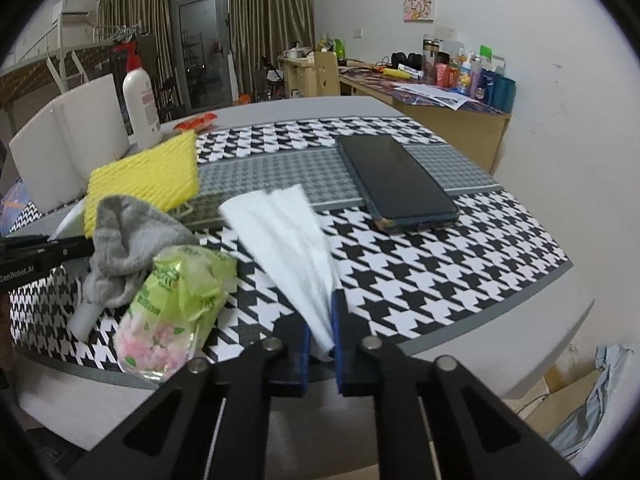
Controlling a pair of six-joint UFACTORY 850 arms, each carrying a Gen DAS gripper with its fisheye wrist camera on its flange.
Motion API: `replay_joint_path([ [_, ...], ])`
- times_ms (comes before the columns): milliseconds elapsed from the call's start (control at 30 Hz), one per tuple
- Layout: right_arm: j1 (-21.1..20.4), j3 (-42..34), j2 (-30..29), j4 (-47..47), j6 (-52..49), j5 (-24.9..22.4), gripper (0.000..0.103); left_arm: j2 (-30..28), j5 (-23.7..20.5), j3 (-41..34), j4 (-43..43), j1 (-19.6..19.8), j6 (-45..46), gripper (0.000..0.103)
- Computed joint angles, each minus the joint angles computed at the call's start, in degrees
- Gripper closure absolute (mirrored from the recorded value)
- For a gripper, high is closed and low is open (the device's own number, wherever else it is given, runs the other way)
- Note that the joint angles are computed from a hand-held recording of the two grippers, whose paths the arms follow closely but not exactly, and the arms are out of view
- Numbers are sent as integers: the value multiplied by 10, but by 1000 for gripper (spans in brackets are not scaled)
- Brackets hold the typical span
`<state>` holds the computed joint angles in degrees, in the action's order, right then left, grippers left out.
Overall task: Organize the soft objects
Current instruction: 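Lift the mask with the left tool while the right tool lifts the tissue toward the foam box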
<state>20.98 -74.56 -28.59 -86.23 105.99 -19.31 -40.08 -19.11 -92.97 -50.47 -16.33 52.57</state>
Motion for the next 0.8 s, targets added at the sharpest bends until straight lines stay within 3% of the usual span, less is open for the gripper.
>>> replay_joint_path([
  [233, -6, 10, 17, -77, 98, 20, 93, 20, -2, 20, -81, 7, 81, 98],
  [800, 14, 14, 39, -208, 218, -6, 93, 73, 27, 70, -292, 13, 299, 100],
])
